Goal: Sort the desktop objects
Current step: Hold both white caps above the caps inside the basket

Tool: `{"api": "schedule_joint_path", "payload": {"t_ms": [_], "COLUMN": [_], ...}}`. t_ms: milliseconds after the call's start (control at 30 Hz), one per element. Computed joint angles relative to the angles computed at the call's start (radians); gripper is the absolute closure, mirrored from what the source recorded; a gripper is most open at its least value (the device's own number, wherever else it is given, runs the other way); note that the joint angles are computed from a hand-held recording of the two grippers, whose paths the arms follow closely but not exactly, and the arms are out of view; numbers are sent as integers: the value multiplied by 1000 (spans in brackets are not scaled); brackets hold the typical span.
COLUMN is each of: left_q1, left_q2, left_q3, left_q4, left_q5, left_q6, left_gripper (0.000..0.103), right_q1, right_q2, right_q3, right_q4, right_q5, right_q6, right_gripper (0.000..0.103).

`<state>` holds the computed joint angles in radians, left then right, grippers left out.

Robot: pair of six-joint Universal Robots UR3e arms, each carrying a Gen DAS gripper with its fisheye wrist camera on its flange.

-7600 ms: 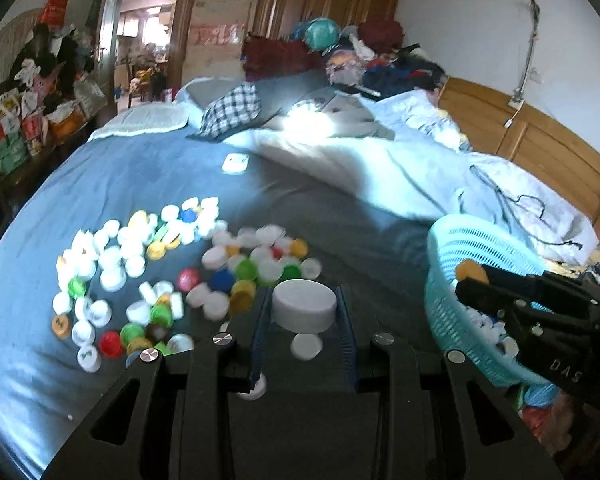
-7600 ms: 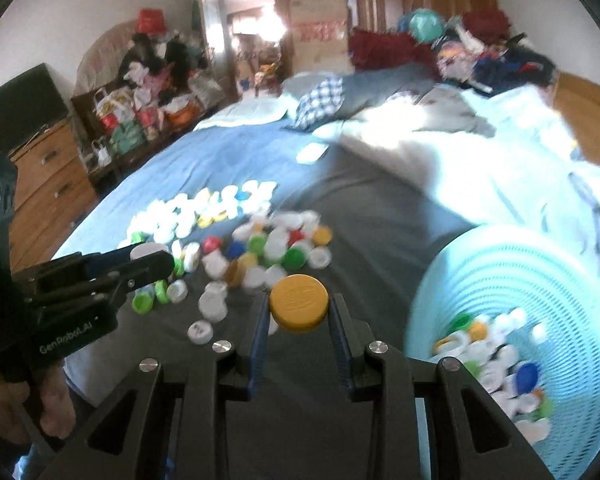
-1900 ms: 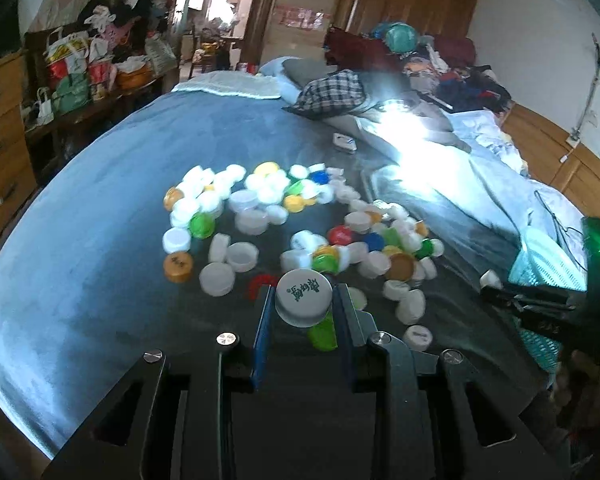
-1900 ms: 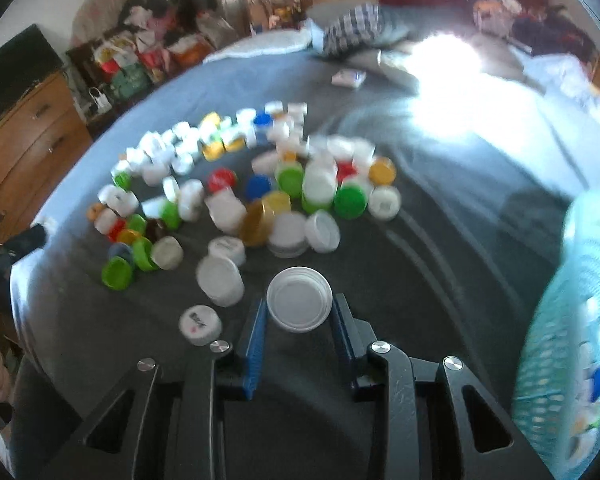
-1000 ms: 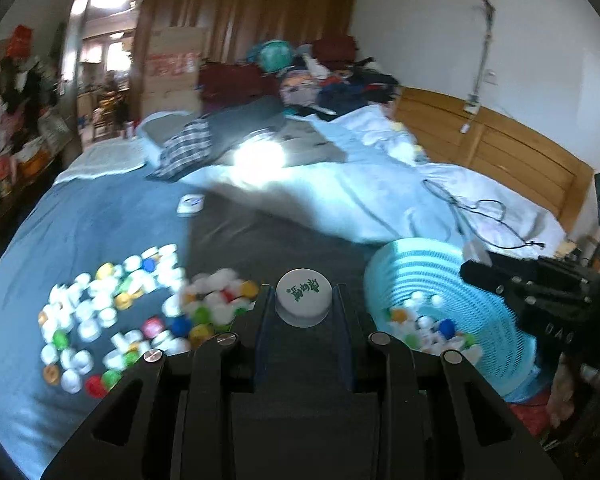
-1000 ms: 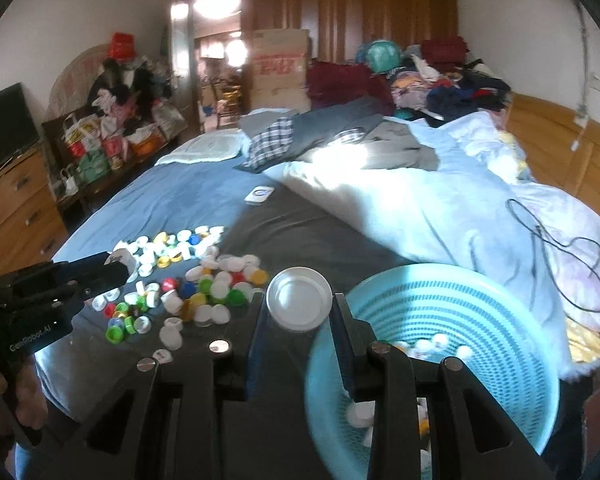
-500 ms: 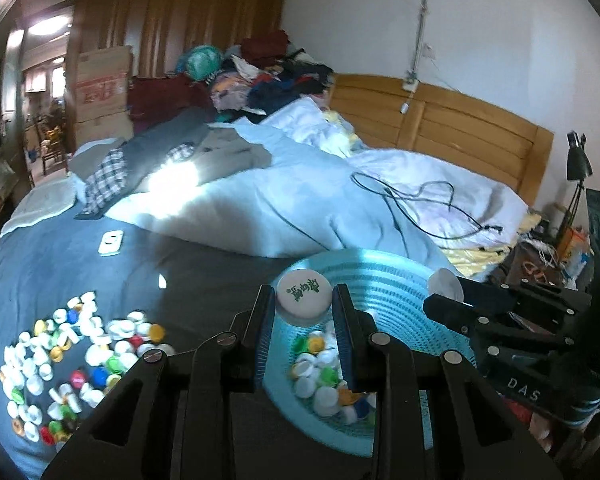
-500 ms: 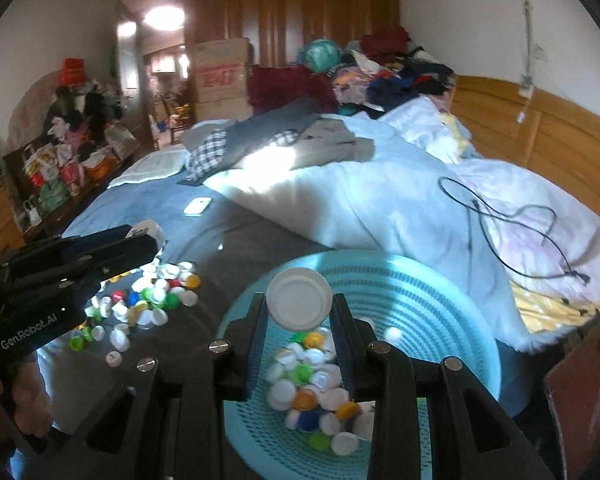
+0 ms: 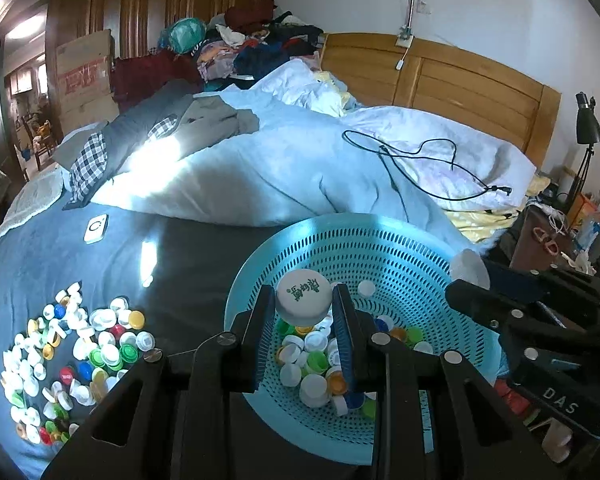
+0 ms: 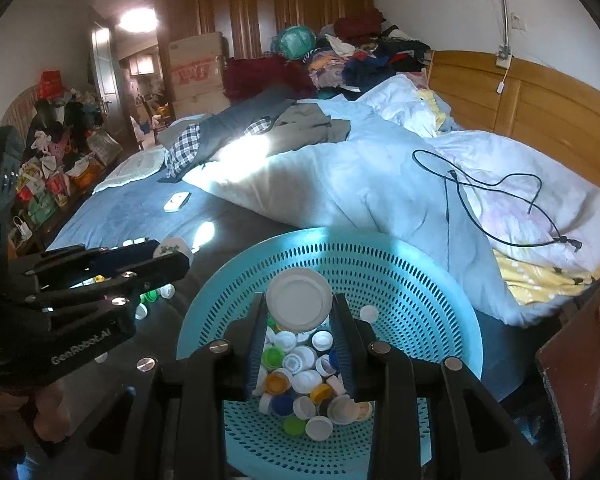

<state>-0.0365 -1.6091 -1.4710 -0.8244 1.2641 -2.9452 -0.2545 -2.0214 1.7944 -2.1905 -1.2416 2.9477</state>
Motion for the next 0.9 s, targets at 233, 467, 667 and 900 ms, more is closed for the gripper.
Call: {"api": "schedule_joint_path", "payload": {"t_ms": [233,467,667,900], "left_q1": [-10,-21,-20,-25], "left_q2": [-20,-41,-44,-61], "left_q3": [18,37,42,63], "left_q4": [-2,-1,-2,-10], "left_q5": [5,13,11,13], "left_q6": [-5,-7,-4,-9], "left_gripper": [78,78,78,78], "right_q1": [-4,-7,-12,-6], "right_q2": [4,10,14,20], "right_q3": [3,9,10,12], "right_q4": [-3,-9,-11,-16], "right_q5": [8,15,23,20], "right_q6": [-1,1,-2,2], "right_gripper": [69,69,69,69]}}
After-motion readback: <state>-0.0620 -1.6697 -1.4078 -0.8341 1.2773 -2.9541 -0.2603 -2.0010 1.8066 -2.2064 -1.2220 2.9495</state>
